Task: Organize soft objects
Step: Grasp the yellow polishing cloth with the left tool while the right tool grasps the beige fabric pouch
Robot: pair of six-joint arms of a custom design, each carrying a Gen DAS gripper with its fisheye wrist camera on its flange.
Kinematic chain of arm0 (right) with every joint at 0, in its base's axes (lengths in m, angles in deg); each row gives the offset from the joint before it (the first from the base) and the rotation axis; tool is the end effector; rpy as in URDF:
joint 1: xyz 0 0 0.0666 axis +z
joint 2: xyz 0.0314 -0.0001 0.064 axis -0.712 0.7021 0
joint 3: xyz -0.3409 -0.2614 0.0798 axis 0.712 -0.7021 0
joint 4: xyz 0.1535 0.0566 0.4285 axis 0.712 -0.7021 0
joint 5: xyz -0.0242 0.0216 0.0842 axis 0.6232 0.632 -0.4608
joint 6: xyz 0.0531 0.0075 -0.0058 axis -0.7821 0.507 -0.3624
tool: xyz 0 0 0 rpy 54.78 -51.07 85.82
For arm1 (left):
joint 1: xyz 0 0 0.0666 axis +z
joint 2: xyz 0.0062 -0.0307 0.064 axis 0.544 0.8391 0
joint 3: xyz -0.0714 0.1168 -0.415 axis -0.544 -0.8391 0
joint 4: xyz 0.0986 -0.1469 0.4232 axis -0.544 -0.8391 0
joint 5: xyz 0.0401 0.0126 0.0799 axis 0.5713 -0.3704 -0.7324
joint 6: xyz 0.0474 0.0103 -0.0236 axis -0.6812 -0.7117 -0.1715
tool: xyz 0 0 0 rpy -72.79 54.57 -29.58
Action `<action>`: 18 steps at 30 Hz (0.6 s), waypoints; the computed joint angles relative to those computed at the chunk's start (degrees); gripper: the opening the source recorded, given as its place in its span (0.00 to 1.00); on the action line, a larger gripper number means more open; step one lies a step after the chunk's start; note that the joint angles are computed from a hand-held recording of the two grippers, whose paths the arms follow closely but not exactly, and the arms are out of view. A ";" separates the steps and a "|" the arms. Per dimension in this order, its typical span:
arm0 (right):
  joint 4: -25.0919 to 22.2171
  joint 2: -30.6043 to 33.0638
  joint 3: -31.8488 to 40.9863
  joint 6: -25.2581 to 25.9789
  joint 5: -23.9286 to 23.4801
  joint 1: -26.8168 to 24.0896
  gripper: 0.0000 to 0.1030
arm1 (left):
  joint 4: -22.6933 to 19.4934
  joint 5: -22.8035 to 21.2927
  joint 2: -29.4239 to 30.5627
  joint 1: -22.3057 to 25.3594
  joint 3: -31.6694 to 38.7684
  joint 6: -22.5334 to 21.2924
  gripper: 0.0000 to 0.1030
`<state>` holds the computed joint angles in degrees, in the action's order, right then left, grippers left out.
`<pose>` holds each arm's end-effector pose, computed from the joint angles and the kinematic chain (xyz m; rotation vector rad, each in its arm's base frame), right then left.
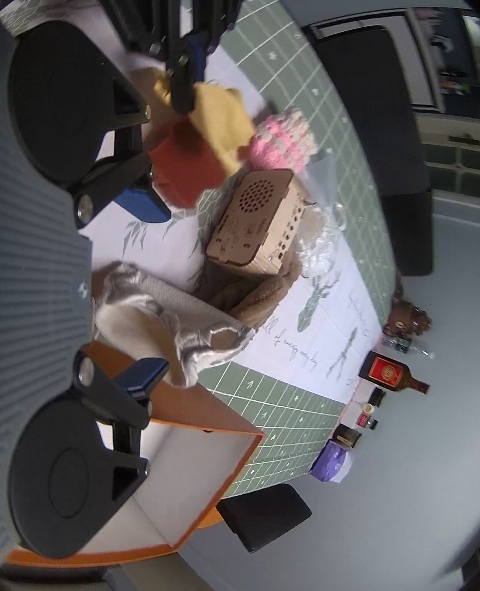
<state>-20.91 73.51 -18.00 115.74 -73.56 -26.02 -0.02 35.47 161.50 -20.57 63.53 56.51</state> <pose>0.4442 0.1608 0.3182 -1.0608 2.1887 0.0835 0.2924 -0.3579 0.2604 -0.1619 2.2450 -0.0377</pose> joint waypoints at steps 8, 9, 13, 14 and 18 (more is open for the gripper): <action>-1.32 6.73 6.22 13.85 7.29 1.91 0.88 | -0.13 -0.45 0.24 2.11 2.11 -3.39 0.04; -1.47 7.60 6.88 15.75 8.18 2.19 0.88 | 0.10 -0.08 0.40 2.45 2.29 -3.60 0.04; -3.40 10.83 9.10 20.31 11.82 3.30 0.87 | 0.31 1.40 1.30 3.46 2.89 -3.98 0.04; -3.61 11.29 9.31 20.95 12.75 3.55 0.86 | 0.47 1.86 1.43 3.65 2.91 -4.05 0.04; -5.36 13.15 10.59 21.26 15.90 4.36 0.70 | 0.47 2.61 1.99 4.06 3.16 -4.07 0.04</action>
<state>-26.27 86.65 -7.41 136.99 -57.65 -21.67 0.45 38.08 163.49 -16.51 66.69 52.44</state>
